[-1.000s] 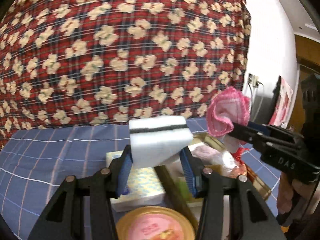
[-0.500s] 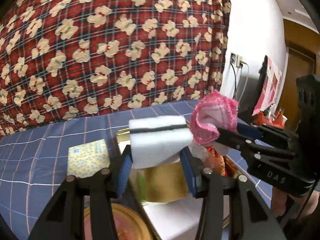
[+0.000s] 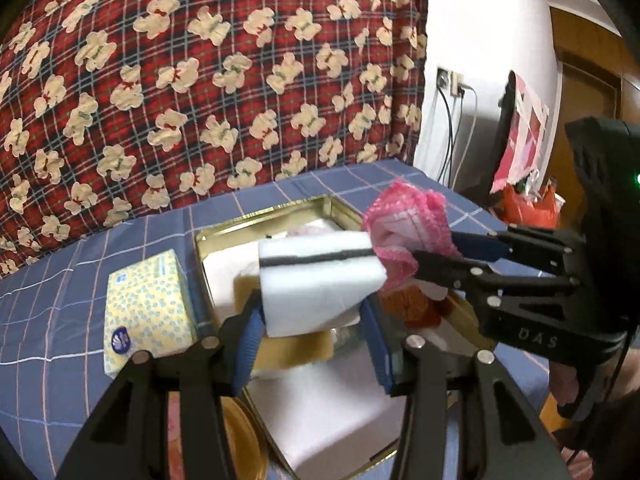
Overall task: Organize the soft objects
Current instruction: 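Carry the white sponge and pink cloth in both grippers over the gold tray, then lower both items into the gold tray and open both grippers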
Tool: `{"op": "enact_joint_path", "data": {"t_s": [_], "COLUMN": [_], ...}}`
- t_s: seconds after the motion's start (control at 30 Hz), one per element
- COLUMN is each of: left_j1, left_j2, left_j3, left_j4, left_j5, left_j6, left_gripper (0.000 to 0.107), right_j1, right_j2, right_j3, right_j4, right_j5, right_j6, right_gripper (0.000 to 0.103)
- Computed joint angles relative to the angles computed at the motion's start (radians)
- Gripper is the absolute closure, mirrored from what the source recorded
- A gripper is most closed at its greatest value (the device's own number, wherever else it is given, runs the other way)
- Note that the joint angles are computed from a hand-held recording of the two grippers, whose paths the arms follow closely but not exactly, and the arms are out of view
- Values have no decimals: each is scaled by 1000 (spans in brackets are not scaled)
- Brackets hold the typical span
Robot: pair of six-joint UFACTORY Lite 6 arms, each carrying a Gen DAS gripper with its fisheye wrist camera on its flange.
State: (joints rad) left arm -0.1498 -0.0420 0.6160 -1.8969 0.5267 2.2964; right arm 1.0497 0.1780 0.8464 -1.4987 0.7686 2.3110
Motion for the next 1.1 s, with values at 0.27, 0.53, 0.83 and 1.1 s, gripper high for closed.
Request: {"op": "enact_joint_path", "data": {"t_s": [0.27, 0.53, 0.83, 1.1], "left_j1": [-14, 5, 106, 198], "left_j2": [-8, -76, -202, -238], "left_j3": [-51, -126, -191, -225], "left_j4": [-25, -59, 12, 51], "left_j5": [-24, -19, 48, 105], "left_j6": [66, 124, 53, 25], "left_gripper": [42, 20, 9, 9], "right_j1": [-5, 52, 140, 216], "right_j2": [19, -7, -22, 1], "right_j3": [11, -17, -8, 1], "right_j4": [54, 54, 58, 53], "right_j5": [-73, -1, 98, 185], "right_j6": [-56, 48, 138, 253], "right_gripper": [54, 39, 37, 37]}}
